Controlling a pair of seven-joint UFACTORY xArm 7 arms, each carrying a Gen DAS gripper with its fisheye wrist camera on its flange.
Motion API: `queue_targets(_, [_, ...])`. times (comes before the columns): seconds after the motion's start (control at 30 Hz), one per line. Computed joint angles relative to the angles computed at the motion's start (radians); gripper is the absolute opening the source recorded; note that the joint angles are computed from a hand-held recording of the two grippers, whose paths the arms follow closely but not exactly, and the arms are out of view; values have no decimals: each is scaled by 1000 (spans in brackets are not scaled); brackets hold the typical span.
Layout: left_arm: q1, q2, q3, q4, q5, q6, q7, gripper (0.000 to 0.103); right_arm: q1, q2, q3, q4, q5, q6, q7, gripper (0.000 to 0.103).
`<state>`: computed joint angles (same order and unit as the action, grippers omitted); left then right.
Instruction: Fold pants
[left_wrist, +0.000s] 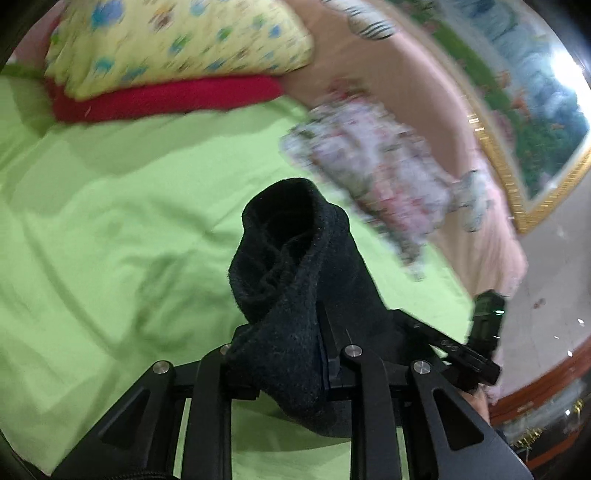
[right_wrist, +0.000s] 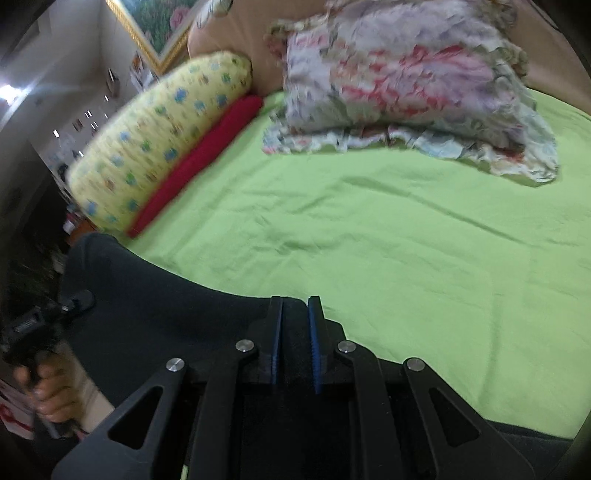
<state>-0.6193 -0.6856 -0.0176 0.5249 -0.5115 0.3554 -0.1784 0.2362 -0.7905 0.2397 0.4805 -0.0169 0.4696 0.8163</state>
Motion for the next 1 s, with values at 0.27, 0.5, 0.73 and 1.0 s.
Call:
queue_targets(0.27, [246,35,-168,9,219,27,-165,63,-80,-169,80,-127,-21,-71,243,15])
queue_targets(0.5, [253,-103,-141,-27,323,51,-274,70,3,-542,141,-140,-24,279,352,20])
queue_targets(0.73, [126,-51,-144,22,279,66,-266,74,77,-801,274,-97,-1,637,494,53])
queue_targets(1.0, [-20,86,-179,111,219,56,-214,74,73,-1018,360,9,45,1006,571,53])
